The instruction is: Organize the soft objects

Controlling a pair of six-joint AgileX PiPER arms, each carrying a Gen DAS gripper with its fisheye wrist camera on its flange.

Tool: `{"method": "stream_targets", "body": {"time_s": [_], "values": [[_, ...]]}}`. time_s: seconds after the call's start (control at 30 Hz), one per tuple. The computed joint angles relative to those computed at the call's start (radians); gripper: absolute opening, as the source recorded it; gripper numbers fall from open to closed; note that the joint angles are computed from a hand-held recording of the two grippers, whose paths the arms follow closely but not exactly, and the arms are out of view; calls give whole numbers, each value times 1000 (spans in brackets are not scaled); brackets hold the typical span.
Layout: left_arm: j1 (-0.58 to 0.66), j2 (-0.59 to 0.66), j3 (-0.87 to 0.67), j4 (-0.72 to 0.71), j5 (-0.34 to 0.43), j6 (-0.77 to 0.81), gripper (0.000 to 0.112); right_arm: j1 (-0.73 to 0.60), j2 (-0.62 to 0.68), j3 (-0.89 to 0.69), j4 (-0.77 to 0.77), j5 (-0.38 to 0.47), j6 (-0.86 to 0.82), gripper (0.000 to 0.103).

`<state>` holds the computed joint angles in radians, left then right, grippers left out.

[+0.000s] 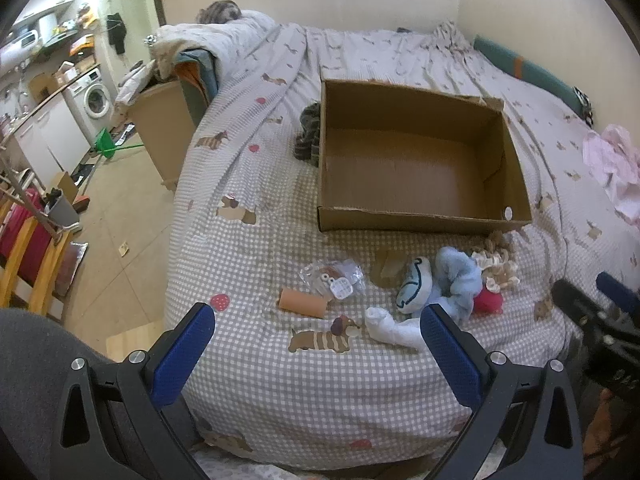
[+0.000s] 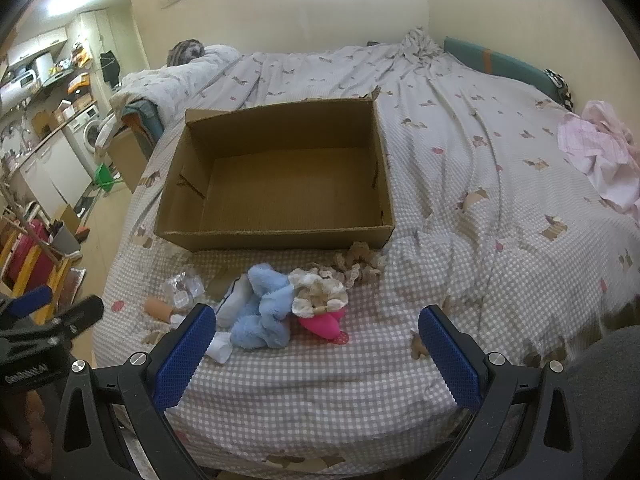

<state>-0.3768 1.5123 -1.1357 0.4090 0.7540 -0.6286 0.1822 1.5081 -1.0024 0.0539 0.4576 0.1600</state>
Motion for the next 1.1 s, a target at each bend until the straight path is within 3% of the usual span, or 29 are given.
{"method": "stream_targets", "body": {"time_s": [0.17, 0.33, 0.57, 0.77, 0.87, 1.0, 1.1], "values": [[35, 42, -101, -71, 48, 103, 103, -37, 14, -85, 108, 68, -115, 103], [77, 151, -264, -164, 178, 229, 103, -89, 67, -199, 255, 179, -257, 103], [189, 323, -450, -299, 328, 338, 103, -122, 229, -392, 322, 357, -349, 103], [281, 430, -511, -369, 388, 341, 103, -130, 313, -372, 311, 313, -340, 103], [297, 477, -522, -389, 407, 359, 102, -148, 357, -374, 328, 340, -307, 103], [296, 553, -554, -449, 431, 423, 75, -177, 368, -375, 359, 346, -305, 103], [272, 606, -590, -427, 417, 420, 70, -195, 380, -381, 366, 354, -301, 103]]}}
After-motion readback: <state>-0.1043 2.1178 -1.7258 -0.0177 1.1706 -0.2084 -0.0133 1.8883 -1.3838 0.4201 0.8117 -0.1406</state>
